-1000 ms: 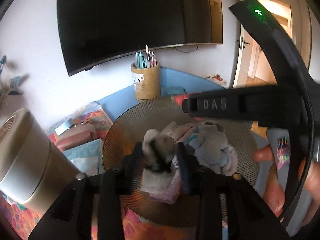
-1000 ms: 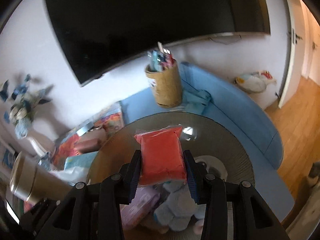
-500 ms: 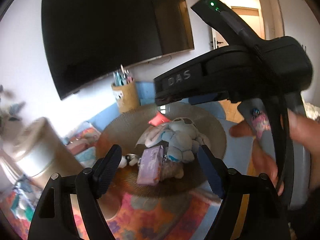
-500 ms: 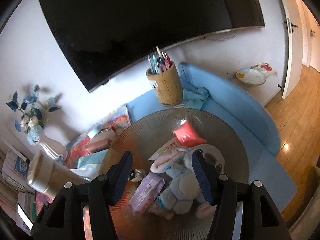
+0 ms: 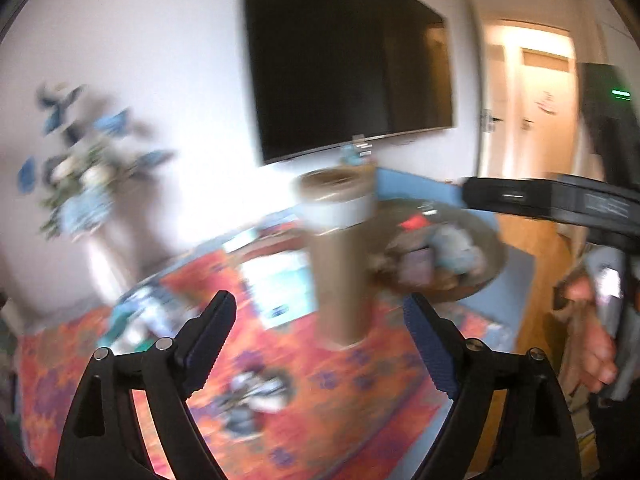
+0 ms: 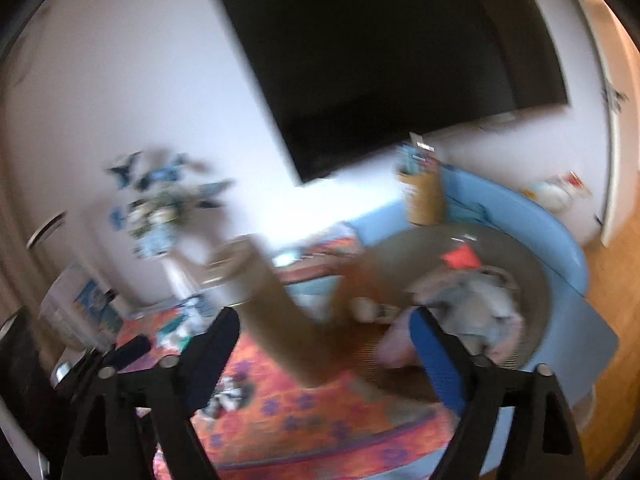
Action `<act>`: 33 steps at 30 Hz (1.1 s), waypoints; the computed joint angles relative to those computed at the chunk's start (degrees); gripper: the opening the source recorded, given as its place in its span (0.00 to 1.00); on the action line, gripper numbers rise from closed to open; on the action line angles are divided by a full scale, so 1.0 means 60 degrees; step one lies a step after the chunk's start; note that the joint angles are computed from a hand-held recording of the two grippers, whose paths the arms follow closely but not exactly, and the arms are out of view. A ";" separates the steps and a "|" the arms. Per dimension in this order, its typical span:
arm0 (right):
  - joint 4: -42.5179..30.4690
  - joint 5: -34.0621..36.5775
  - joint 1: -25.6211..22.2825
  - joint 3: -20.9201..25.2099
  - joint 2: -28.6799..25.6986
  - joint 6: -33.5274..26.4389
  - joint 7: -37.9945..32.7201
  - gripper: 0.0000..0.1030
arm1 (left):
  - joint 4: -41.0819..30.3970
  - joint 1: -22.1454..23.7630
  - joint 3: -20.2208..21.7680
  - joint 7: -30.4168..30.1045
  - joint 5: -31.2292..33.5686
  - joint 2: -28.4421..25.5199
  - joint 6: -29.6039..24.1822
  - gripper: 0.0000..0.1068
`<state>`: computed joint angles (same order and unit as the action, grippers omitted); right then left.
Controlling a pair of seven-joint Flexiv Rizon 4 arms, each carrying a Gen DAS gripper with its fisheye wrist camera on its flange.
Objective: Organize soft objects
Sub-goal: 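Move both grippers back over the bed, then grasp the blue gingham bow clip with the right gripper while the left grasps the white fluffy plush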
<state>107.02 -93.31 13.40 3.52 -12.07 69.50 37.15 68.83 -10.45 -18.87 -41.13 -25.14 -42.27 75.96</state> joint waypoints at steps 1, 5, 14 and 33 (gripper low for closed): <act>-0.0212 -0.0106 0.0145 0.0037 -0.0151 -0.0073 -0.0126 0.86 | 0.0007 0.0058 0.0223 -0.0200 -0.0009 0.0015 -0.0035 0.80; -0.1466 0.0355 0.0925 0.0070 -0.1144 -0.0046 -0.1556 0.88 | -0.0491 0.0207 0.1131 -0.1365 0.0057 -0.0272 -0.0538 0.80; -0.5943 0.5523 0.2301 0.0608 -0.4890 -0.0919 -0.8039 0.88 | -0.2839 -0.0064 0.4172 -0.5076 0.1917 -0.2019 -0.1315 0.80; -1.0311 0.9956 0.3097 -0.0288 -0.8241 -0.2708 -1.0298 0.88 | -0.4051 0.1162 0.2621 -0.6432 0.1742 -0.2808 -0.3783 0.80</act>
